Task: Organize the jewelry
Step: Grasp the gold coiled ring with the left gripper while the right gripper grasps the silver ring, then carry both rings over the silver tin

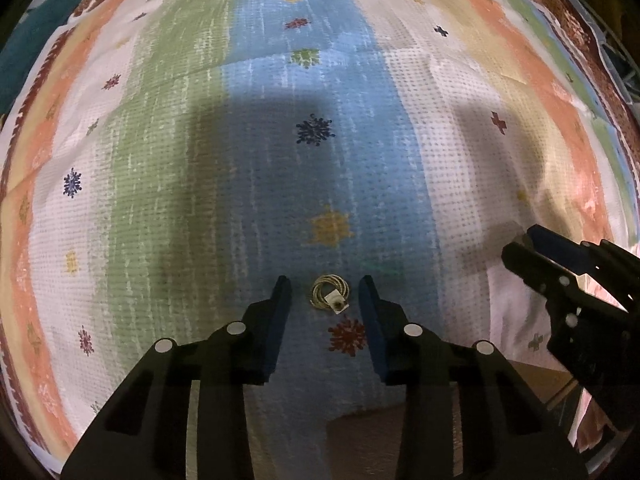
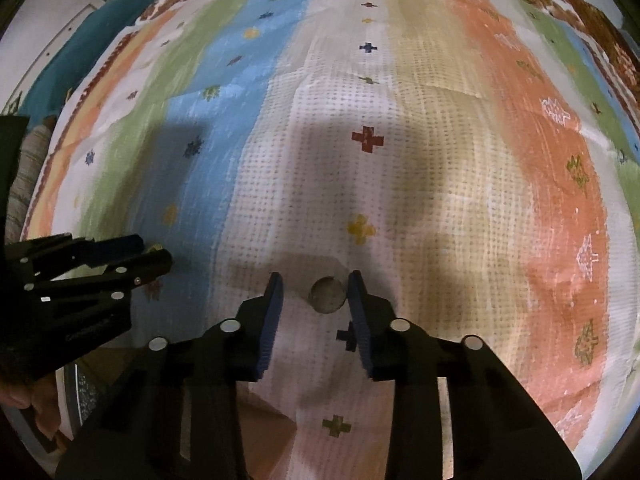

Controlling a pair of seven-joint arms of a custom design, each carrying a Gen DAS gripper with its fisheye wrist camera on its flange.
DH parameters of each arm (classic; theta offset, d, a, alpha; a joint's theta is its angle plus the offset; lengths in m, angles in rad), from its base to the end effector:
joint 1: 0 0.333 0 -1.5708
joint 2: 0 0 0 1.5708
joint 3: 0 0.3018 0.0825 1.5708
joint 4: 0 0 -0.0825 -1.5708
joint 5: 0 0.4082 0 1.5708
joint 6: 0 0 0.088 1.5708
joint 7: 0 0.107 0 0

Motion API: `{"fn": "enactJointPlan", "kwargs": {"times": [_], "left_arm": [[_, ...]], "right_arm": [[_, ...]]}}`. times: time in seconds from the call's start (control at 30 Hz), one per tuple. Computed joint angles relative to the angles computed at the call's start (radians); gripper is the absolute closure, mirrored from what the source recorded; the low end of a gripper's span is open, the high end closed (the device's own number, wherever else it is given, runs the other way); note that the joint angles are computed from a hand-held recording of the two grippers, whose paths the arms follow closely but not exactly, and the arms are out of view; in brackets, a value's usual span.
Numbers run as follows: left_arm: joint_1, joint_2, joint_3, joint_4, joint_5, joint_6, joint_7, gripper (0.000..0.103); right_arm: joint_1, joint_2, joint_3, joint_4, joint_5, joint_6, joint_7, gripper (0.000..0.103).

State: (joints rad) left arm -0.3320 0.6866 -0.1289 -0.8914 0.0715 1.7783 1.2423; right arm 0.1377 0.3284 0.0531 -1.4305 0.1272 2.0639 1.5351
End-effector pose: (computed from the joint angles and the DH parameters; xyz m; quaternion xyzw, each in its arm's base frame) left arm 0.7085 -0.3040 0.5086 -0.6664 0.7386 -0.0957 0.0356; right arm 0.6948 0.1357 0.5219 -0.7565 0.6325 -0.0469 0.1596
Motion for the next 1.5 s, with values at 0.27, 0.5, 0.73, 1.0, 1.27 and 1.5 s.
{"fn": "enactJointPlan", "kwargs": {"times": [0.27,0.5,0.73,1.0,1.27,1.5], "left_arm": [[0.004,-0.034,0.002,-0.059,0.008,0.025,-0.014,0.086],[0.033,-0.088,-0.001,-0.147,-0.005,0.072,-0.006,0.088],[0.072,-0.130,-0.006,-0.203,-0.029,0.102,0.032,0.088],[0.099,-0.224,-0.016,-0.317,-0.063,0.173,0.053,0.088],[0.096,-0.301,-0.027,-0.387,-0.066,0.216,0.039,0.088],[0.104,-0.365,-0.044,-0.442,-0.117,0.266,0.033,0.088]], "right_arm": [[0.004,0.002,0.002,0.005,-0.009,-0.009,-0.008,0.084],[0.008,-0.007,0.005,0.002,-0.001,-0.001,-0.010,0.084],[0.012,-0.021,0.002,-0.011,-0.009,0.002,-0.018,0.084],[0.013,-0.063,0.003,-0.048,0.003,0.031,-0.014,0.084],[0.022,-0.137,0.000,-0.118,0.012,0.072,-0.021,0.084],[0.025,-0.189,-0.005,-0.159,0.038,0.103,-0.031,0.084]]}}
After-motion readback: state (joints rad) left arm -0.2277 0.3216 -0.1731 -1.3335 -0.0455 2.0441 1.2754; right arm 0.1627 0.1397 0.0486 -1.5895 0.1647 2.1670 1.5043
